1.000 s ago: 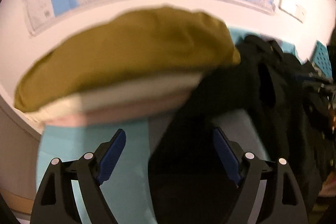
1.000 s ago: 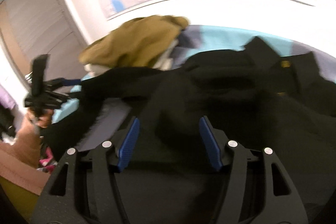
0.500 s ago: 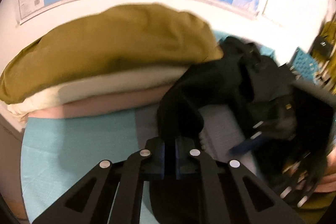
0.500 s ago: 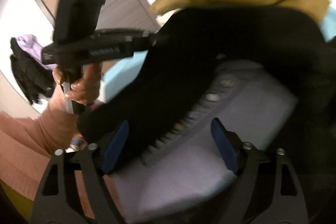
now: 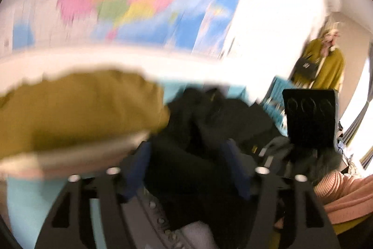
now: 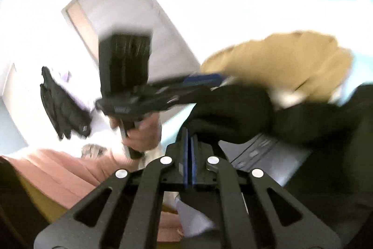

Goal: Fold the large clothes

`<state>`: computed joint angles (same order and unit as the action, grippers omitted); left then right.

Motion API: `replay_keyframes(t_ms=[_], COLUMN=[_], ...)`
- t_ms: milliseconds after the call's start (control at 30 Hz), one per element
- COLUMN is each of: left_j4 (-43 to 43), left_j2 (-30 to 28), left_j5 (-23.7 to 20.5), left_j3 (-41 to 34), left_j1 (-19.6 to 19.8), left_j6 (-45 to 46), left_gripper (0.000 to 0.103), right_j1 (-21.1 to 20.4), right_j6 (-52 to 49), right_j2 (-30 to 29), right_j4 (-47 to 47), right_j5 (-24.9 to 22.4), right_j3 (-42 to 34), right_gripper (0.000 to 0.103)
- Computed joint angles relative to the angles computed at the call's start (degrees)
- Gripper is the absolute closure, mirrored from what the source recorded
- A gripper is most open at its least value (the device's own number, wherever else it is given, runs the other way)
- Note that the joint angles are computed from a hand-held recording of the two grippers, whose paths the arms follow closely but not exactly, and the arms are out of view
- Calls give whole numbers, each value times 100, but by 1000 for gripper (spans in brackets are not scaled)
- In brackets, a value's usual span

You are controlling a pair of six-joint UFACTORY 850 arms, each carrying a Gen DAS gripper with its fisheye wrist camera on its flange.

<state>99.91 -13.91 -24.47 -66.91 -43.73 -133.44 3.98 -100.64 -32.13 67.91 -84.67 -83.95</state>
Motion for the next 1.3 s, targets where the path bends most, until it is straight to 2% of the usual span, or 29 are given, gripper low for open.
replay_keyframes(t_ms=[33, 100, 167, 233, 333, 400, 433, 467, 500, 533, 567, 667, 700, 733, 800, 867, 900, 933, 967, 1000, 1033, 1067, 1100, 1133, 1233, 1300], left_j4=[298, 344, -117, -772, -2111, -2920, -3261, -3679, -3966, -4308, -4457, -4779, -4806, -4822, -5056, -5502, -5671, -5895, -5936, -5892, -5771, -5637, -5467, -5402, -5002, -4811], left_j2=[29, -31, -163, -207, -701, -1044, -1193, -1375, -1500, -1654, -1760, -2017, -2099, -2150, -2330, -2539, -2618, -2702, -2755, -2781, -2782, -2775, -2731, -2704, -2591, -2588], left_j5=[-172, -251, -249, -224, 21, 68, 75, 116, 160, 168, 168, 216, 253, 256, 279, 245, 217, 230, 161, 111, 96, 62, 54, 54, 22, -76], left_j3=[-3, -99, -232, -248, -654, -961, -1114, -1303, -1439, -1617, -1724, -2036, -2141, -2200, -2424, -2692, -2801, -2913, -3001, -3060, -3094, -3115, -3105, -3108, -3109, -3190], left_j1=[-41, -44, -4, 9, 136, 191, 211, 245, 271, 302, 327, 378, 404, 414, 462, 501, 513, 542, 549, 553, 561, 560, 571, 577, 611, 633], left_j6=[-199, -211, 189, 785, 2048, 2905, 3293, 3734, 4055, 4435, 4599, 4953, 5005, 5033, 5326, 5831, 5995, 6206, 6215, 6139, 5992, 5829, 5618, 5538, 5092, 4883], left_gripper=[31, 31, 31, 32, 32, 35, 36, 37, 39, 40, 41, 43, 44, 44, 52, 57, 66, 70, 75, 82, 85, 87, 89, 89, 90, 90], right_j1=[-178, -537, -866, -1163, -1522, -1574, -1620, -1634, -1643, -1674, -1703, -1907, -1933, -1945, -1830, -1688, -1650, -1560, -1491, -1481, -1499, -1541, -1602, -1730, -2058, -2270], right_j6=[27, 139, 222, 418, 1029, 1396, 1778, 2037, 2190, 2153, 2111, 1418, 1167, 796, 424, 107, 79, 154, 323, 563, 661, 567, 444, 318, 409, 661], right_j2=[-3, -20, -75, -156, -510, -673, -878, -990, -1008, -967, -969, -840, -754, -625, -454, -366, -359, -355, -450, -599, -687, -707, -714, -666, -801, -922], right_j4=[142, 404, 595, 662, 645, 341, 130, -85, -245, -239, -171, 446, 516, 585, 536, 376, 277, 205, 111, -46, -109, -53, 81, 177, 785, 1152], right_j5=[-54, -17, 53, 337, 1014, 1849, 1959, 2221, 2723, 3111, 3260, 2769, 2660, 2566, 2640, 2897, 3022, 3177, 3248, 3088, 2956, 2841, 2653, 2466, 1656, 1310], right_j3=[-96, -267, -382, -490, -766, -852, -1057, -1142, -1108, -1007, -981, -670, -553, -366, -128, 60, 88, 106, 17, -152, -269, -321, -378, -337, -740, -1065], right_gripper=[101, 101, 101, 101, 101, 97, 97, 92, 75, 63, 43, 34, 25, 20, 15, 15, 15, 15, 24, 43, 52, 73, 89, 96, 98, 98])
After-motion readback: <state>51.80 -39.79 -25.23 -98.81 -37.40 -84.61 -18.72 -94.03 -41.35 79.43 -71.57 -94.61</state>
